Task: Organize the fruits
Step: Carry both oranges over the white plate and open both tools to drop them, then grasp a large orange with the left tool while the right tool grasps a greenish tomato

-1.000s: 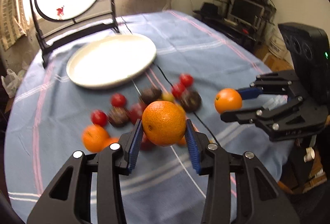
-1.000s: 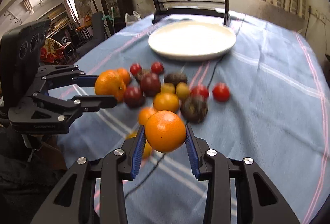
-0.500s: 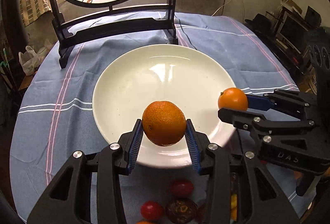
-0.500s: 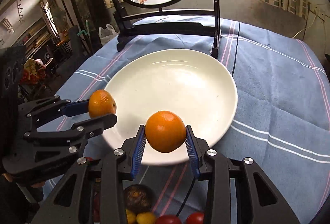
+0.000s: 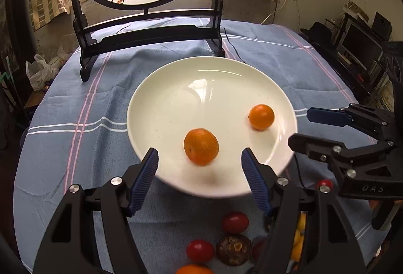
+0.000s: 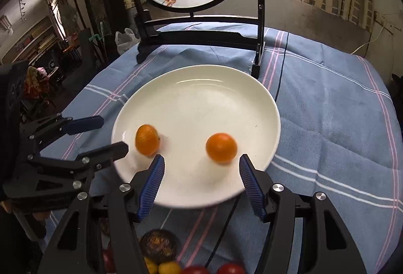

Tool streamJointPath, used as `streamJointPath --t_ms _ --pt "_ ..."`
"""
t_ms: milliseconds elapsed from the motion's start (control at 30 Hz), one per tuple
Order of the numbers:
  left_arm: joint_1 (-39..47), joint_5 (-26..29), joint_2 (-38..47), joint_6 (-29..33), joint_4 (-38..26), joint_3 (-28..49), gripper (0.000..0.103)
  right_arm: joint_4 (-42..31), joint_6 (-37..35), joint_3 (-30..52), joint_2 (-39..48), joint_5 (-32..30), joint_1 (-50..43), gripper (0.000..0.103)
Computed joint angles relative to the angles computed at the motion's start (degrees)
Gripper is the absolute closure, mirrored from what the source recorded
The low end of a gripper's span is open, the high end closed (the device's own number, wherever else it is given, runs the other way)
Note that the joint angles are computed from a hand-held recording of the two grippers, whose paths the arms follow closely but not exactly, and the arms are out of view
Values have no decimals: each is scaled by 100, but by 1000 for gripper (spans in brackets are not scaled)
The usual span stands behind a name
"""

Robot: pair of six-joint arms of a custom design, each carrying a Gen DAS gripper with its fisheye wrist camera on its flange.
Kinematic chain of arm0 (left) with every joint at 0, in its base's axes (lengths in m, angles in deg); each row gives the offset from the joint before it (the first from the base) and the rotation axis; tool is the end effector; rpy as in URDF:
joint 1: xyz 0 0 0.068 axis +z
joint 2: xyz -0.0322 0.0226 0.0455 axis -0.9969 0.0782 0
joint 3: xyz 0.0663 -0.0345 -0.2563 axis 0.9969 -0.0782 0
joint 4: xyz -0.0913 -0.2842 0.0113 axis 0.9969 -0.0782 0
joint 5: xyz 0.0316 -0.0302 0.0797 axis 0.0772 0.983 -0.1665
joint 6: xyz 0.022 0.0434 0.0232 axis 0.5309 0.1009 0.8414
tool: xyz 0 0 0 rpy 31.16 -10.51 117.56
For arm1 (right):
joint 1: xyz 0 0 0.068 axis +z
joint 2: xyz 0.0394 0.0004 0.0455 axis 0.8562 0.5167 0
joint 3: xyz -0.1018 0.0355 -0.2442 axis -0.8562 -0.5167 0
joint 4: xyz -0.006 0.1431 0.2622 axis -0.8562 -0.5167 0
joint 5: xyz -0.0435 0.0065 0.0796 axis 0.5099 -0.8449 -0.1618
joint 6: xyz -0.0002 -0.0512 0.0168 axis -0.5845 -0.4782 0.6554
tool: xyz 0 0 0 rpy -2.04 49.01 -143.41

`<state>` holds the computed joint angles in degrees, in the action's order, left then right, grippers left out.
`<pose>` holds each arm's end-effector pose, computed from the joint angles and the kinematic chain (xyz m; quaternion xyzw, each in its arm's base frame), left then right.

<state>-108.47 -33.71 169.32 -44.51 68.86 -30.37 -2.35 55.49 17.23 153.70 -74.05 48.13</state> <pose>0.3143 -0.1316 0.1779 0.1253 0.9324 -0.0689 0.3319 0.3114 -0.0434 0.1756 -0.1679 0.9244 0.1242 0.3192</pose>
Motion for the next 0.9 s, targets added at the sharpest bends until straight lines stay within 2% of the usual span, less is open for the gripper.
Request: streamJointPath --t_ms 100,167,333,467,633,767,800,833,867,900 --pt "-185 -109 -985 78 -42 -776 29 -602 -791 -911 -1227 -333 -309 35" --pt "-306 -159 -1685 53 -162 -1267 26 -1284 -1453 -1500 -2129 -577 -611 33" --pt "-556 -163 -3361 -107 -720 -2291 24 -2867 -2791 -2490 -3763 -788 -1378 32" --pt "-764 -369 -4316 -242 -1190 -2764 24 -3163 -3056 -3113 -4637 -510 -1452 32" --pt "-782 -315 -4995 -345 -1590 -3172 24 -2888 -2778 -3206 -4315 -496 -1356 32" --pt "-912 -304 -4849 -404 -1509 -3394 24 -2716 -2682 -3291 -4217 -365 -1144 33" --pt "-987 -319 -4689 -436 -1412 -3407 24 -2680 -2687 -3311 -4194 -359 -1126 40" --pt "-1073 -334 -4535 -471 -1295 -3418 24 -2629 -2666 -3311 -4108 -353 -1090 52" --pt "-1137 -321 -4383 -489 -1177 -3413 24 -2621 -2675 -3324 -4155 -375 -1128 56" --pt "-1214 -315 -4207 -510 -1052 -3397 24 -2672 -2802 -3267 -4014 -471 -1207 65"
